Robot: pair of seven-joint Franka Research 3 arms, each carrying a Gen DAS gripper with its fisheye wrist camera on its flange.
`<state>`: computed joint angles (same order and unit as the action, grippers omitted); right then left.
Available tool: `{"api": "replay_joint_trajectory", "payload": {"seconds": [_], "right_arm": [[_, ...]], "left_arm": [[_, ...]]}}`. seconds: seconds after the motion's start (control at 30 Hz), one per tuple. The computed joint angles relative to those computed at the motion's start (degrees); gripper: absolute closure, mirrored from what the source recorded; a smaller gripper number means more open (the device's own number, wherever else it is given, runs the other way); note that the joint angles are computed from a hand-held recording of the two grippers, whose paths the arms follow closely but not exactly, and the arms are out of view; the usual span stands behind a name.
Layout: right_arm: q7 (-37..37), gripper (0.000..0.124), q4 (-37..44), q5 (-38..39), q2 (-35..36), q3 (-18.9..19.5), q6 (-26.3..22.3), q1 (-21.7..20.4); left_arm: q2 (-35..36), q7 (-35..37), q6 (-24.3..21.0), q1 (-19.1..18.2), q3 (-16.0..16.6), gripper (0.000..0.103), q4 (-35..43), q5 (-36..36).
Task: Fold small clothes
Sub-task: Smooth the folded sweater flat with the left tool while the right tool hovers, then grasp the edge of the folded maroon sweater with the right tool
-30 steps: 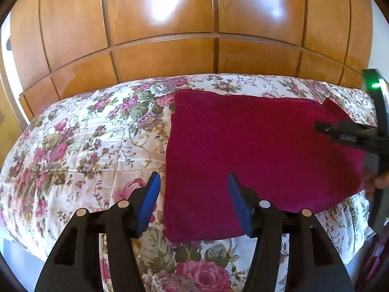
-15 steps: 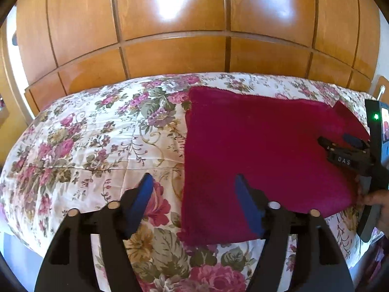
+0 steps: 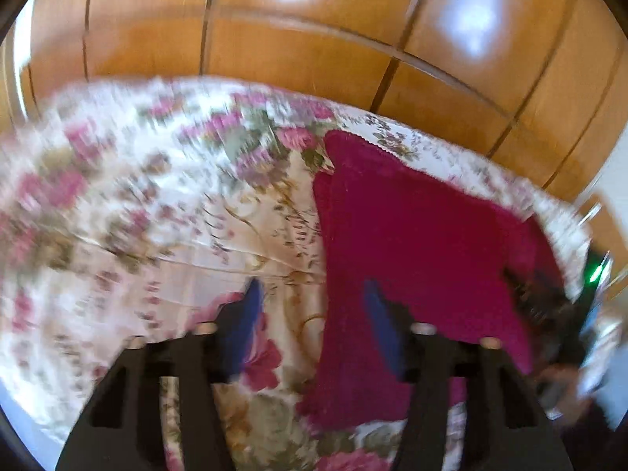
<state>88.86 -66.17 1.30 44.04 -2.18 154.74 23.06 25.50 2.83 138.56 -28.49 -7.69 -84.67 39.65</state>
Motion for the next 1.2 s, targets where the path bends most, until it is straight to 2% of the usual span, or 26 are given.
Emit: {"api": "replay_joint_trajectory", "payload": {"seconds": [0.07, 0.3, 0.37, 0.4, 0.47, 0.53, 0.57, 0.6, 0.63, 0.7, 0.73, 0.8, 0.87, 0.93, 0.97, 1.03, 1.1, 1.2], "right_arm": [[-0.08, 0.03, -0.05, 0.1, -0.02, 0.08, 0.1, -0.06], [-0.23, 0.03, -0.14, 0.26, -0.07, 0.1, 0.26, -0.08], [-0.28, 0.03, -0.14, 0.29, -0.06, 0.12, 0.28, -0.1], [-0.28, 0.03, -0.14, 0.3, -0.06, 0.11, 0.28, -0.1], [-0.26, 0.03, -0.17, 0.3, -0.07, 0.08, 0.31, -0.08], [-0.29, 0.03, -0.21, 0.33, -0.08, 0.1, 0.33, -0.1], [-0.39, 0.03, -0.16, 0.39, -0.08, 0.19, 0.35, -0.16], [-0.39, 0.03, -0.11, 0.42, -0.05, 0.19, 0.39, -0.15], [-0.35, 0.03, 0.01, 0.43, 0.03, 0.18, 0.42, -0.11], [-0.32, 0.029, 0.2, 0.46, 0.15, 0.21, 0.41, -0.05], [-0.27, 0.029, 0.35, 0.39, 0.23, 0.13, 0.34, 0.04], [-0.14, 0.029, 0.54, 0.45, 0.36, 0.13, 0.35, 0.06], [-0.19, 0.029, 0.62, 0.55, 0.42, 0.23, 0.35, 0.0], [-0.18, 0.029, 0.67, 0.6, 0.45, 0.25, 0.34, -0.01], [-0.25, 0.029, 0.65, 0.7, 0.44, 0.34, 0.3, -0.09], [-0.27, 0.029, 1.43, 0.96, 0.72, 0.54, -0.58, -0.23], [-0.94, 0.029, 2.48, 1.47, 0.95, 1.21, -2.14, -0.71], [-4.56, 0.028, 7.15, 3.82, 1.89, 3.95, -9.05, -2.88]], "left_arm": [[-0.33, 0.87, 5.86, 2.67, -0.77, 0.056, -2.01, -2.88], [4.1, 8.06, 10.25, 5.64, -1.66, 0.056, 2.19, -10.43], [5.84, 9.83, 10.25, 5.75, -1.5, 0.056, 4.33, -12.43], [7.07, 10.93, 10.58, 6.06, -1.64, 0.063, 5.81, -13.72], [9.17, 13.42, 11.56, 6.48, -2.1, 0.093, 8.38, -16.02], [9.59, 11.4, 11.36, 3.88, 0.97, 0.095, 9.76, -14.13], [9.35, 8.75, 10.34, 1.16, 3.77, 0.095, 10.41, -10.74], [9.64, 7.8, 7.25, -0.54, 4.95, 0.095, 11.9, -8.65], [10.75, 7.33, 2.1, -2.01, 5.52, 0.095, 14.4, -7.37], [14.31, 9.67, -5.55, -2.13, 4.56, 0.095, 19.49, -8.5], [15.39, 10.25, -6.15, -1.41, 3.56, 0.095, 20.11, -9.03], [16.02, 9.47, -6.93, -2.24, 4.24, 0.095, 20.84, -7.69], [17.99, 10.7, -11.66, -3.28, 4.46, 0.092, 25.67, -7.29], [20.08, 11.25, -17.94, -5.01, 5.36, 0.079, 31.06, -6.52], [20.83, 11.28, -20.3, -6.02, 5.95, 0.079, 33.27, -5.68], [21.35, 11.28, -23.23, -7.8, 6.95, 0.079, 35.64, -3.65], [20.24, 11.08, -23.94, -9.5, 7.73, 0.079, 34.92, -0.91], [21.17, 13.5, -25.45, -11.47, 7.85, 0.079, 37.63, 1.87]]}}
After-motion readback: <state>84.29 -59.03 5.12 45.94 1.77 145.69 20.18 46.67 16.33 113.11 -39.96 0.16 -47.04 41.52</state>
